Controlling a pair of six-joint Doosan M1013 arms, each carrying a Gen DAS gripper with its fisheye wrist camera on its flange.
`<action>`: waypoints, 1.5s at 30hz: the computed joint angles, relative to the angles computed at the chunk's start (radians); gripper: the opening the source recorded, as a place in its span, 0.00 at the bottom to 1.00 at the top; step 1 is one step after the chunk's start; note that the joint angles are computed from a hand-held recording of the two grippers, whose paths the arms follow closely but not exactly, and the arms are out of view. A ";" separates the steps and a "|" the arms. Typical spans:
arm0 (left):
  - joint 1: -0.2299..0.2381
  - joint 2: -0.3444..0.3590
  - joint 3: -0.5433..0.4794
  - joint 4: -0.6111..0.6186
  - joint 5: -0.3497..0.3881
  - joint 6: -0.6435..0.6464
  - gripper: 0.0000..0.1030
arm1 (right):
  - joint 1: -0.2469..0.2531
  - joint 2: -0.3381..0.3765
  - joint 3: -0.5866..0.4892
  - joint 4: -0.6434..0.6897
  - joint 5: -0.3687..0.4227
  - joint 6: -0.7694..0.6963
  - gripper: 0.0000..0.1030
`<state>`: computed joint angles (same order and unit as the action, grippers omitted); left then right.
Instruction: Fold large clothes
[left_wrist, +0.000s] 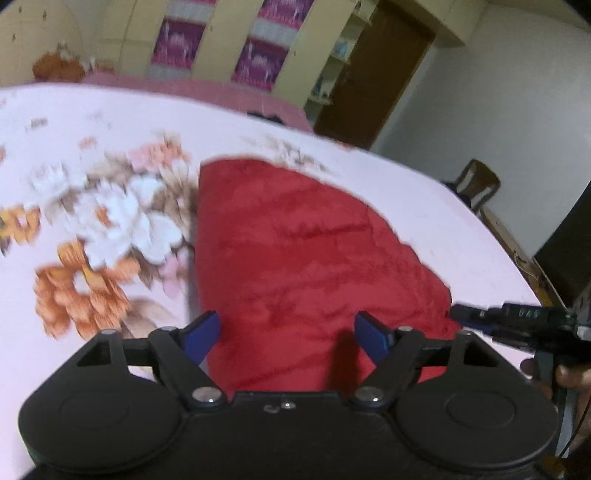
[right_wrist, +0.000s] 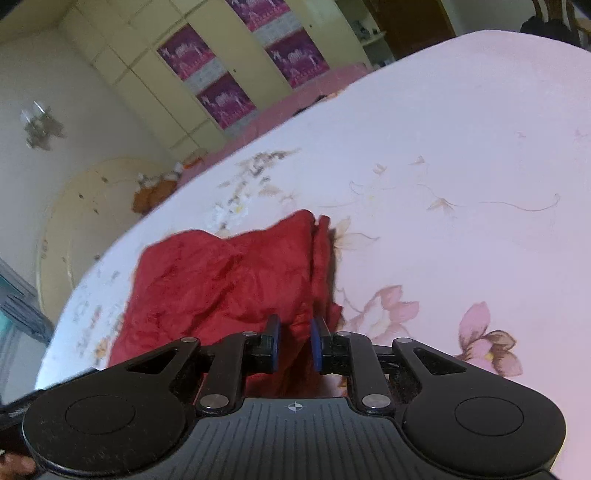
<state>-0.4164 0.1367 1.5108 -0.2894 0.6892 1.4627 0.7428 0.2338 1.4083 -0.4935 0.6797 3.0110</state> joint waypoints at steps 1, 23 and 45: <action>-0.005 0.001 0.001 0.031 0.006 -0.015 0.76 | 0.001 0.000 0.001 0.003 -0.009 0.000 0.17; 0.032 0.041 -0.033 -0.113 0.034 0.054 0.75 | -0.069 -0.017 0.097 0.356 -0.228 -0.049 0.58; 0.010 0.038 -0.034 -0.035 0.031 0.021 0.63 | -0.080 0.011 0.056 0.498 -0.217 -0.260 0.27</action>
